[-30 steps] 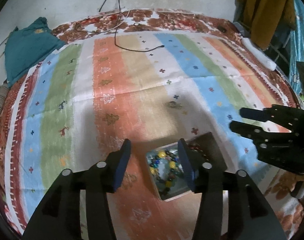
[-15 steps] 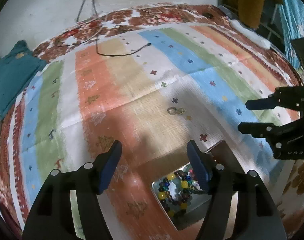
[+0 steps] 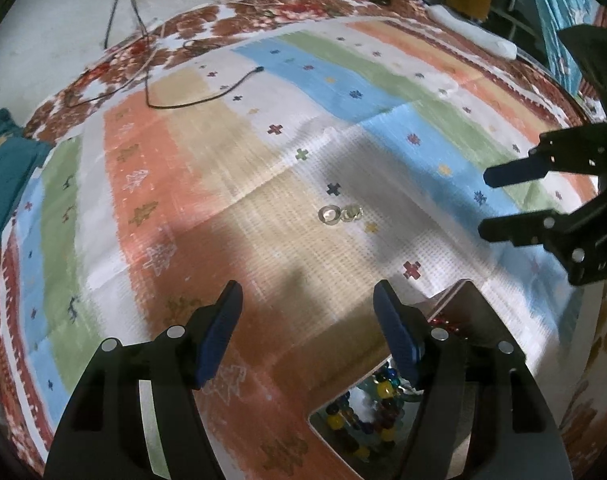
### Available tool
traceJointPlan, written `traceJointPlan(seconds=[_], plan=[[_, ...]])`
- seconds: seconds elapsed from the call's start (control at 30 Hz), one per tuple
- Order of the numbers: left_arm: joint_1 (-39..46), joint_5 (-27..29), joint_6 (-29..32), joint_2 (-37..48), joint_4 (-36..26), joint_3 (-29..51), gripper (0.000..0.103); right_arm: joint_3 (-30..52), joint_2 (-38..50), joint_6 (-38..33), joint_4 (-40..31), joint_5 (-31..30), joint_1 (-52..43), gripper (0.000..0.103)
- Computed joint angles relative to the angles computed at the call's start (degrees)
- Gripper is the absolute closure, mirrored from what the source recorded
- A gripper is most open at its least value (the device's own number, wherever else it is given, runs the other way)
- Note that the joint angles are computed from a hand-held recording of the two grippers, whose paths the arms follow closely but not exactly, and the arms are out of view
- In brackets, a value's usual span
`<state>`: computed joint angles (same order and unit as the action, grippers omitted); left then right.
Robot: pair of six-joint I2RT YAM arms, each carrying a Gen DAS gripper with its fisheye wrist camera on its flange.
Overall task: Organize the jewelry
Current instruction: 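Move both open tools toward the silver and gold rings on the cloth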
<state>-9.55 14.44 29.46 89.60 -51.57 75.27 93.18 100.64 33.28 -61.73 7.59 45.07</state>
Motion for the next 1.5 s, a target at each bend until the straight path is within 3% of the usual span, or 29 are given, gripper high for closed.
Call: traceJointPlan(seconds=[0.67, 1.5], plan=[[-4.3, -2.6, 0.9, 10.0, 4.5, 4.3, 0.035, 1.1, 4.8, 0.9, 1.4, -0.5, -3.1, 0.049], [-6.0, -0.1, 7.1, 19.9, 2.7, 12.2, 0.038, 1.8, 6.3, 2.7, 2.1, -0.3, -5.4, 0.049]])
